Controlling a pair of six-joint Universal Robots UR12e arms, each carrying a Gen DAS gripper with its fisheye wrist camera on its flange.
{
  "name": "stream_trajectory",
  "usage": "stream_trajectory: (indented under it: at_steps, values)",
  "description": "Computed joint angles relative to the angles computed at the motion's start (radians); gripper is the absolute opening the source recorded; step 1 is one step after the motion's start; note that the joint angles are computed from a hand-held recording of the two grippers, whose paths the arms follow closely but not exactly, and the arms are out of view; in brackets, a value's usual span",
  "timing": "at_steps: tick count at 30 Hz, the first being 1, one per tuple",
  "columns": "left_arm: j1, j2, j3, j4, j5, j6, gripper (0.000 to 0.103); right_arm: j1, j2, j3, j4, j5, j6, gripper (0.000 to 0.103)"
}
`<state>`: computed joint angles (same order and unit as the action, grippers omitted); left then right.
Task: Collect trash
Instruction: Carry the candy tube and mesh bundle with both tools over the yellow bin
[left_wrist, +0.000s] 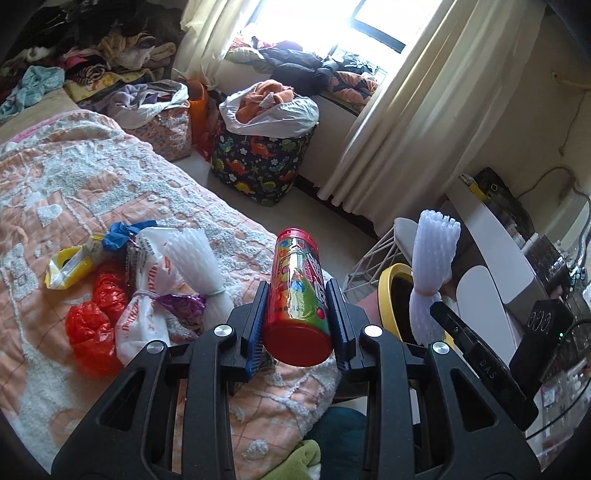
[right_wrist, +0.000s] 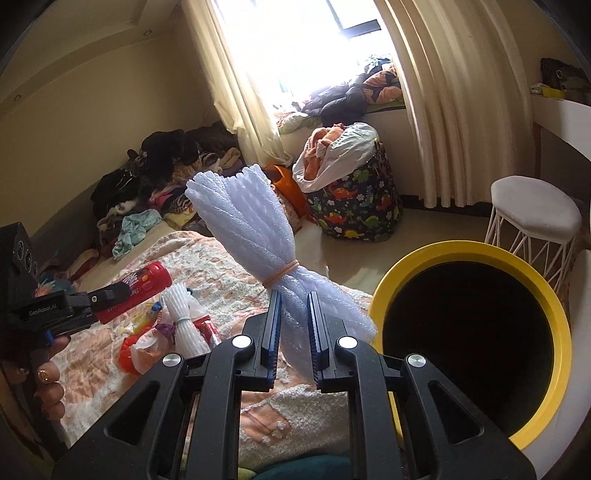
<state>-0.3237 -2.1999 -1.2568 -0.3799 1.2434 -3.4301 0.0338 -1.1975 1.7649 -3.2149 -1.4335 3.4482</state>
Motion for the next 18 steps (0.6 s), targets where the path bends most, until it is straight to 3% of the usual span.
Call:
stream_trajectory:
  at_steps: [18]
  values:
    - [-0.060,-0.049,0.081,-0.056,-0.043,0.116,0.024,-0.049,-0.022,0.051,-0.038,-0.063,0.125,0.014]
